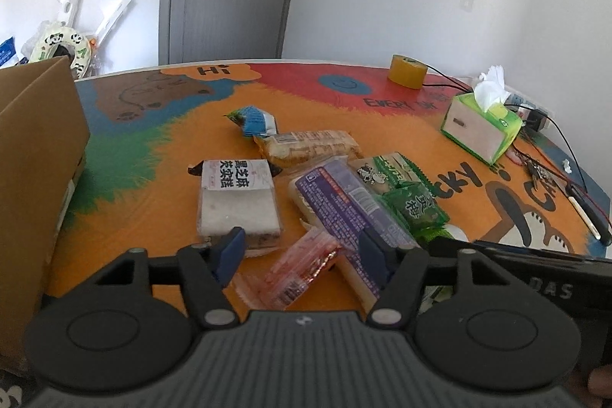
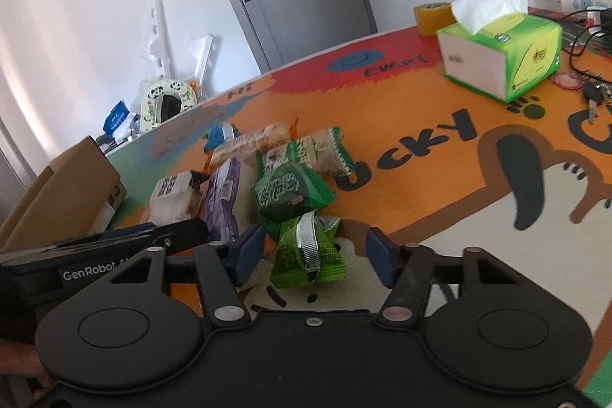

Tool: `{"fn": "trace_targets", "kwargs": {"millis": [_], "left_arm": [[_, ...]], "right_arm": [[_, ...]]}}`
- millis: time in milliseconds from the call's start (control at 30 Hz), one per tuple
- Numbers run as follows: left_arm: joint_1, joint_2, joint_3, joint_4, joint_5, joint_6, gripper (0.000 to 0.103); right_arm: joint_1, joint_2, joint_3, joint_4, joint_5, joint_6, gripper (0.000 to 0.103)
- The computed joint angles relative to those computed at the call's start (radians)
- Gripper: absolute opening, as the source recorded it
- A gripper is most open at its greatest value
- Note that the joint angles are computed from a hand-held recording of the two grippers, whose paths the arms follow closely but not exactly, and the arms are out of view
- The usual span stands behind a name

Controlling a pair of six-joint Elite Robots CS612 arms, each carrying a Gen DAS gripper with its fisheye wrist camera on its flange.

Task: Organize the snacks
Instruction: 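Grasp the green snack packet with the right gripper while the left gripper grasps the pink candy stick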

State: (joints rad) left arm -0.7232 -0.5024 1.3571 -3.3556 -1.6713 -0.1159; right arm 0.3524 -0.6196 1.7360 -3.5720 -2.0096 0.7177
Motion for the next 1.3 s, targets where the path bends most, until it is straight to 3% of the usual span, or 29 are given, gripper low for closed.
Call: {"fn": "trace_targets", "kwargs": {"millis": [167, 233, 767, 933, 1033, 1167, 1267, 1300], "left_arm": [[0.004, -0.002, 0.006, 0.002, -0.028, 0.01, 0.04], [0.003, -0.005, 0.012, 0.0, -0.024, 0.016, 0.03], [0.013, -0.034, 0.069, -0.039, -0.06, -0.003, 0.02], [0.009, -0.041, 0.079, -0.002, -0.049, 0.027, 0.026], [0.007, -0.045, 0.084, 0.023, -0.044, 0.038, 0.04], [0.001, -0.045, 0.098, 0.009, -0.022, 0.065, 0.041], [-0.001, -0.048, 0.105, 0.002, -0.007, 0.073, 0.031], [0.001, -0.049, 0.106, 0.003, -0.008, 0.068, 0.022]], "right_arm": [[0.008, -0.001, -0.011, 0.035, -0.024, -0.032, 0.039], [0.009, -0.002, -0.009, 0.031, -0.024, -0.036, 0.038], [0.038, -0.016, 0.026, -0.017, -0.072, -0.007, 0.037], [0.045, -0.02, 0.032, 0.003, -0.082, 0.012, 0.037], [0.048, -0.022, 0.035, 0.027, -0.079, 0.02, 0.037], [0.053, -0.02, 0.032, 0.038, -0.085, 0.004, 0.039], [0.057, -0.018, 0.03, 0.04, -0.093, -0.001, 0.037], [0.057, -0.018, 0.031, 0.035, -0.091, -0.001, 0.037]]}}
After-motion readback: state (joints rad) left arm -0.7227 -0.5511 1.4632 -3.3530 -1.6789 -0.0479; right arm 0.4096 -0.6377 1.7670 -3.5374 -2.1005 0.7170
